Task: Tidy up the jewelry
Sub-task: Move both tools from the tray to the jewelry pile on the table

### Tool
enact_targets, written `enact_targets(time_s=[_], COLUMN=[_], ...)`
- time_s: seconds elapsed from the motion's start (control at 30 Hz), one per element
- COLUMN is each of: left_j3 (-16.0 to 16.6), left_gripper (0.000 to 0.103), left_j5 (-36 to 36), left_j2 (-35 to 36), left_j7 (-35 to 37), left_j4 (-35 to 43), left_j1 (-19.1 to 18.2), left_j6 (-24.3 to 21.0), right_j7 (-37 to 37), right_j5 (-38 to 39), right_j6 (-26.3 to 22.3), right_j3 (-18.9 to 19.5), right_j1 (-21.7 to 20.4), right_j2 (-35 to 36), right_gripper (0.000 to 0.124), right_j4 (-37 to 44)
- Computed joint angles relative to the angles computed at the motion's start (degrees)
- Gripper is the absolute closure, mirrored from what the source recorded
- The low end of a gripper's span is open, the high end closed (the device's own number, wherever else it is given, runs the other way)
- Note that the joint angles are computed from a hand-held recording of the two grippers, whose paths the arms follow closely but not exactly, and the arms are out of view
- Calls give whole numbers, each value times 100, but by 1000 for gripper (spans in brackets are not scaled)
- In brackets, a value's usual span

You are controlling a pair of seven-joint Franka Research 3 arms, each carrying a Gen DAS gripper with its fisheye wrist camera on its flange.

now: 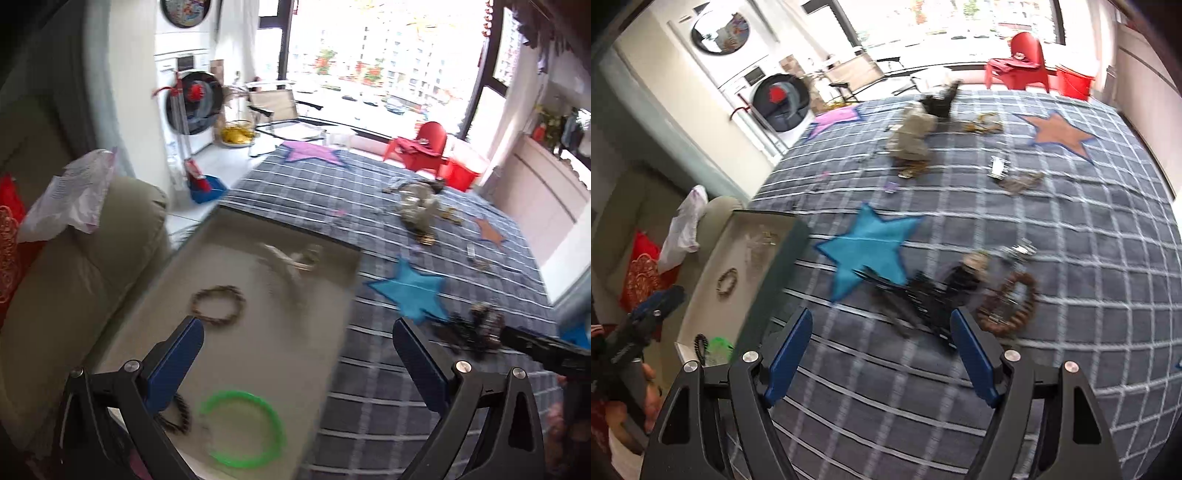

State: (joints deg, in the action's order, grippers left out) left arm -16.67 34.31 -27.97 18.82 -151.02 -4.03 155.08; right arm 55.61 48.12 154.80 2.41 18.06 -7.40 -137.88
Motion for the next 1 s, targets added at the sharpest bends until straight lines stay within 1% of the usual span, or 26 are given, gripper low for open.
enact_targets(time_s=[0.17,0.27,0.37,0.47,0.57,0.63,0.7,0.73,0.8,0.87,1.0], left_j3=[-187,-366,-407,-347,-345,-271,-166,-128,-37,31,148], left_gripper=[0,0,0,0,1,1,1,1,1,1,1], left_j5=[-108,38,174,235,531,652,710,747,759,790,878], left_j2=[258,558,948,1308,1732,1978,2158,2285,2434,2608,2843], left_j7=[-62,-174,-335,-461,-659,-715,-731,-751,-742,-723,-702], left_j4=[284,559,817,1006,1310,1473,1587,1679,1784,1919,2115], left_j1=[-264,-344,-437,-576,-668,-775,-872,-912,-991,-1056,-1164], left_j6=[29,-73,-149,-177,-399,-493,-533,-588,-639,-712,-822], right_j7=[-59,-79,-67,-54,-34,-26,-83,-80,-14,19,117], right_j5=[-143,-225,-283,-324,-367,-367,-311,-317,-406,-467,-769], right_j6=[168,278,363,461,490,521,500,503,515,500,530], right_j3=[-115,-170,-238,-282,-306,-293,-287,-271,-232,-186,-81], right_j1=[-148,-221,-313,-421,-517,-569,-624,-652,-707,-751,-797], right_j2=[-125,-147,-88,39,217,340,497,573,749,922,1285], right_gripper=[44,44,44,44,44,46,53,55,66,71,74], right_j4=[-256,-340,-345,-303,-199,-118,15,81,242,412,743])
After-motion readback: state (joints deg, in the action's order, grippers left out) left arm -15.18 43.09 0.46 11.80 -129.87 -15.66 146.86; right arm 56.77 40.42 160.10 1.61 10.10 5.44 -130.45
